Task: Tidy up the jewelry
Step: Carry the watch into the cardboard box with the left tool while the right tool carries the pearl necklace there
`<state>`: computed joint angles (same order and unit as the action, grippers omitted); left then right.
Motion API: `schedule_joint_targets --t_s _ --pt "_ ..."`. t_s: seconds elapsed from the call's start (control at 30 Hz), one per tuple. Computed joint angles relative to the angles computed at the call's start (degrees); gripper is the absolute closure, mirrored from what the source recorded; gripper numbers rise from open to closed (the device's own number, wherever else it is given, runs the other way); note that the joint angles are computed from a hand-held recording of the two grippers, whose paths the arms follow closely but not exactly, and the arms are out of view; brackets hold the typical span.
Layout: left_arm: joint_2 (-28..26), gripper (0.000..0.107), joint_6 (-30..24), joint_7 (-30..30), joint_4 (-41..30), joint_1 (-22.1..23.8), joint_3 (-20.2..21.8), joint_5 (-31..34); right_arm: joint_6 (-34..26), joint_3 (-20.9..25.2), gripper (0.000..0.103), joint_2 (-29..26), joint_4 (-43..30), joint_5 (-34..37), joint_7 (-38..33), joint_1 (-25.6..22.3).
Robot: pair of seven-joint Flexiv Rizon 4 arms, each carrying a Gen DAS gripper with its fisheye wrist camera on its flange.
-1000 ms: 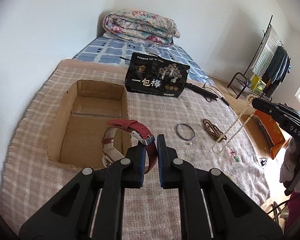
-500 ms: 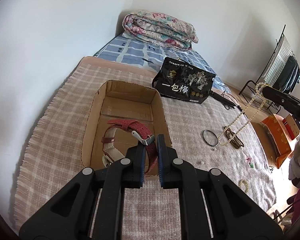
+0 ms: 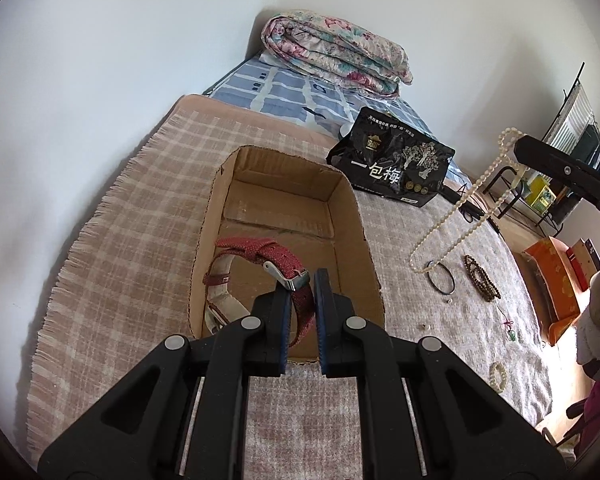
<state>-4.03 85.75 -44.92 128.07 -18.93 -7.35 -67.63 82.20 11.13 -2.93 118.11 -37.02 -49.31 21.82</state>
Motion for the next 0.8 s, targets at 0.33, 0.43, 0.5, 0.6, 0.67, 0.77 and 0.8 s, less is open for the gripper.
schedule_joint_targets --t_s 0.33,0.43,0.5,0.6,0.67,0.77,0.8 --pt "-1.96 0.098 -1.25 3.55 -0.83 0.69 -0.33 -4.48 -0.07 -1.43 0.102 -7.13 -3.85 1.62 0.52 2.96" --pt "-2.59 0.098 -1.49 3.79 -0.97 0.86 -0.48 -4.28 -0.43 -1.32 0.102 -8.8 -4.48 4.01 -0.68 3.46" --pt "-3.03 0.098 -1.54 4.05 -1.13 1.01 -0.7 -4.49 -0.61 -1.52 0.101 -9.9 -4.83 5.25 -1.36 3.85" --pt "-3.59 0.098 -1.81 4.66 -1.41 1.2 -1.02 -5.07 -1.08 -1.67 0.101 -11.23 -5.31 7.08 -2.55 4.2" --pt "-3.93 0.098 -2.0 5.04 -1.5 1.27 -1.13 -5.01 -1.44 -1.74 0.101 -11.83 -5.47 8.09 -3.2 4.4" --pt "-4.4 0.098 -1.92 4.7 -1.59 1.42 -1.28 -4.21 -2.01 -1.54 0.101 -12.53 -5.73 9.87 -4.3 4.44" --pt "-4.51 0.098 -1.81 4.72 -1.64 1.48 -1.39 -4.25 -2.2 -1.59 0.101 -12.66 -5.76 10.26 -4.53 4.48"
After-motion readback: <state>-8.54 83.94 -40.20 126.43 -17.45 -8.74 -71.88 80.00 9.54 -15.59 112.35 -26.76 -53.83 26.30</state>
